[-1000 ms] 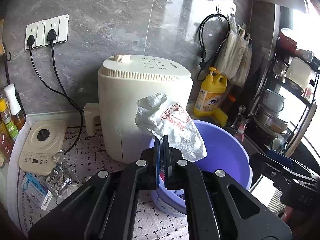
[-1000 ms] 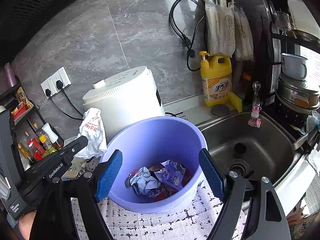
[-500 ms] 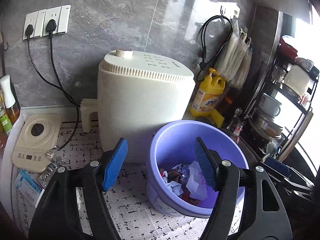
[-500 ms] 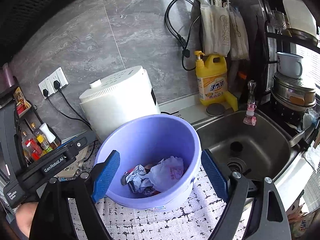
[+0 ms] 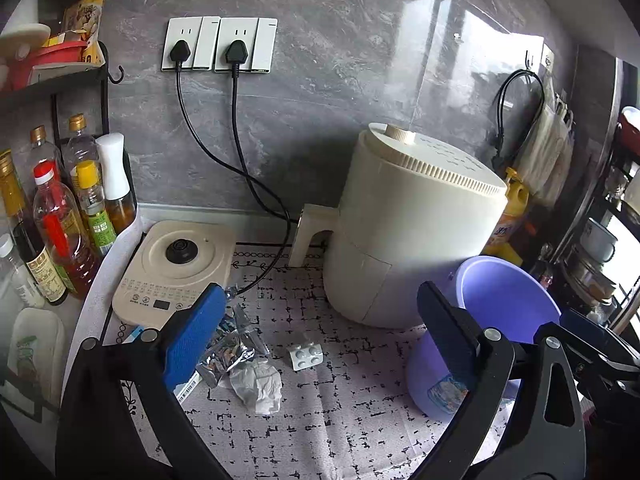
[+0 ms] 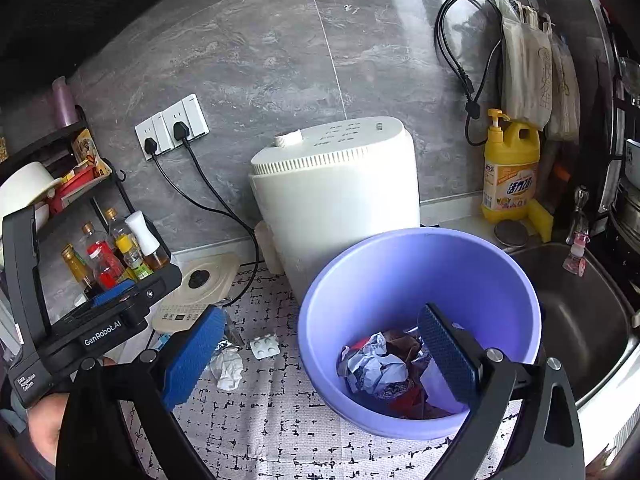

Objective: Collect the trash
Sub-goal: 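Move the left tool to the foil packet while the right tool approaches the white tissue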

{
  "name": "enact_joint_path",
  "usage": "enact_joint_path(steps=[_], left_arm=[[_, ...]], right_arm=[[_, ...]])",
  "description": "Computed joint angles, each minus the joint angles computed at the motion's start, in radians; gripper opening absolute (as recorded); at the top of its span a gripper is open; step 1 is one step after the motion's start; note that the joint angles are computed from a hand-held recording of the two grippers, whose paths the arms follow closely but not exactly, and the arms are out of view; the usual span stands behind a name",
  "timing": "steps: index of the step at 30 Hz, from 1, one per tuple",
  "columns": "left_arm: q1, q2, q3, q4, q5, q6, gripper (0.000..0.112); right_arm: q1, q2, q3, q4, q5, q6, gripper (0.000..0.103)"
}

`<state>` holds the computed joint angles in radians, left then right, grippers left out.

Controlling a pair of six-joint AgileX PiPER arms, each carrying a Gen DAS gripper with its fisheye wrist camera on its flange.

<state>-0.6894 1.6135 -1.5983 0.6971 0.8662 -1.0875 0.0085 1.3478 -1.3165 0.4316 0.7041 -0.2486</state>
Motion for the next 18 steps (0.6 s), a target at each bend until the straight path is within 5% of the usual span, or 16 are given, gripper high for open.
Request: enact_joint_path(steps=[18], left_arm=[[0.210, -0.188, 0.263, -0.072, -0.067, 0.066, 0.095]], right_arm=[[0.280, 0.118, -0.074, -0.110, -0.063, 0.143, 0.095]])
